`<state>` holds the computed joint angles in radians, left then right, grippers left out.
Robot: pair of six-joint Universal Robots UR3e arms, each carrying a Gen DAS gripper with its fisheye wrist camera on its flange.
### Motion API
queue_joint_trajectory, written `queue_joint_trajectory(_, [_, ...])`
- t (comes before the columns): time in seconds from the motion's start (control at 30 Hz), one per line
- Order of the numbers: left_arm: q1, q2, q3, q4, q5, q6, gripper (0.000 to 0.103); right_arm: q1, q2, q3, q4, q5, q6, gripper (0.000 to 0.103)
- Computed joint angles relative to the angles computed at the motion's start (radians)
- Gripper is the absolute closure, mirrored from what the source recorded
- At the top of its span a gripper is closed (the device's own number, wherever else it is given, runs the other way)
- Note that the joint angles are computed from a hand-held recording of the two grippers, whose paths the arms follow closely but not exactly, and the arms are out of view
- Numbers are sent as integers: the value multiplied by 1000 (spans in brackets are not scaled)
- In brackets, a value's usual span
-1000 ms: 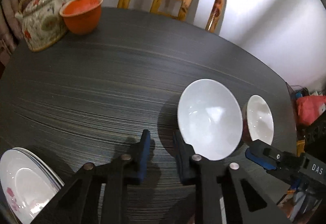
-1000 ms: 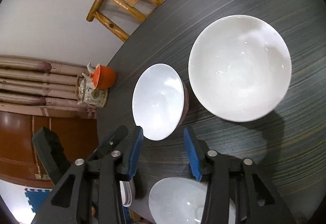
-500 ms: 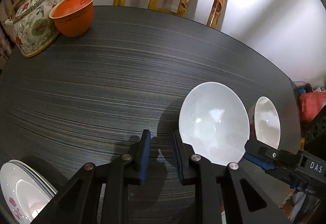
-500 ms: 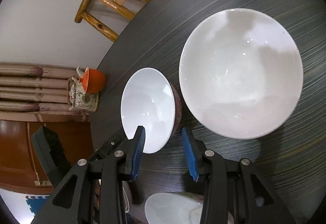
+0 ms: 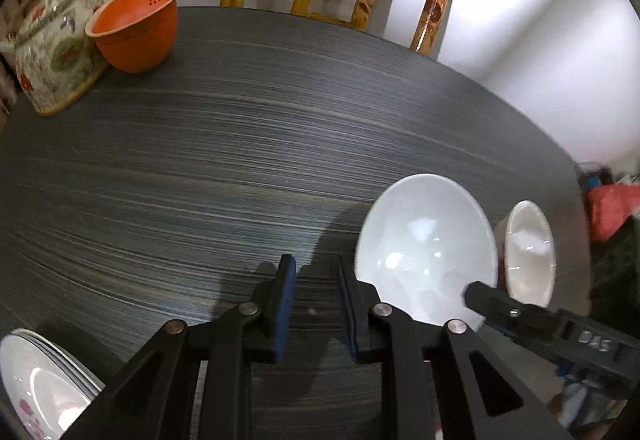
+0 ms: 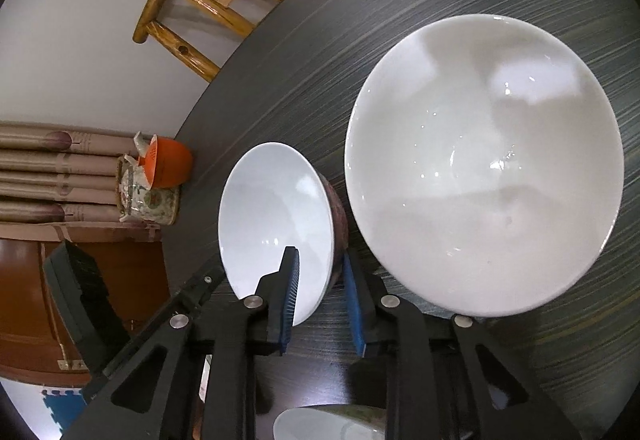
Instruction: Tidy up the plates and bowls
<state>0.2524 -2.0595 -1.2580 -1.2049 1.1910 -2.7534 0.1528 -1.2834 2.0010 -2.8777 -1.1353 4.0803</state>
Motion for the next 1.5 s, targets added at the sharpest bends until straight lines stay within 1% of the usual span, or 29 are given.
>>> queue_joint_trajectory(0.03, [0,5,-5,17,0,-11,81,0,2,-2,3,0,-3,82])
queue_joint_trajectory(0.1, [2,21,-12,26,0,-18,81,-2,4,1,-4,3,0,82])
queue_joint_trajectory(0.2, [-4,16,10,5,9,-24,81,1,7,-6,5,-2,-4,82])
queue_joint_trajectory(0.27, [-9,7,39,-41,24,-21,81,4,12,-13,10,-6,-4,82])
queue_joint_trajectory(0.4, [11,35,21,-61,2,-17,80,7,15,-23,18,-9,-5,82])
queue_joint_trajectory(0.47, [38,56,1,-72,-42,-9,71,5,16,-23,21,-5,-9,82])
queue_joint_trajectory(0.53, [57,61,6,-107,-83,-10,69,6,16,-24,20,-6,-7,82])
queue_joint_trajectory(0.7, [12,27,50,-110,-40,0,69,11,23,-36,32,-14,-12,82])
queue_joint_trajectory(0.93, [-17,-24,51,-37,-9,-18,69,7,28,-29,23,-9,-15,82])
queue_joint_trajectory(1.0, [-13,-29,32,-9,-26,-21,76,4,28,-25,19,-8,-18,82])
queue_joint_trajectory(1.07, [-3,-25,11,-1,-63,-12,93,2,30,-24,18,-7,-21,85])
queue_joint_trajectory(1.1, [-2,-17,-3,7,-76,-2,97,2,31,-24,19,-11,-23,88])
queue_joint_trajectory(1.17, [-20,3,-36,58,-50,3,98,5,37,-28,19,-11,-29,89])
queue_joint_trajectory(1.2, [-20,6,-45,64,-55,3,99,8,40,-32,19,-13,-30,89])
queue_joint_trajectory(1.33, [7,27,-61,30,-94,10,100,29,38,-66,64,-56,-48,90])
queue_joint_trajectory(1.5, [32,120,-136,30,-111,30,99,28,15,-44,54,-52,-60,90])
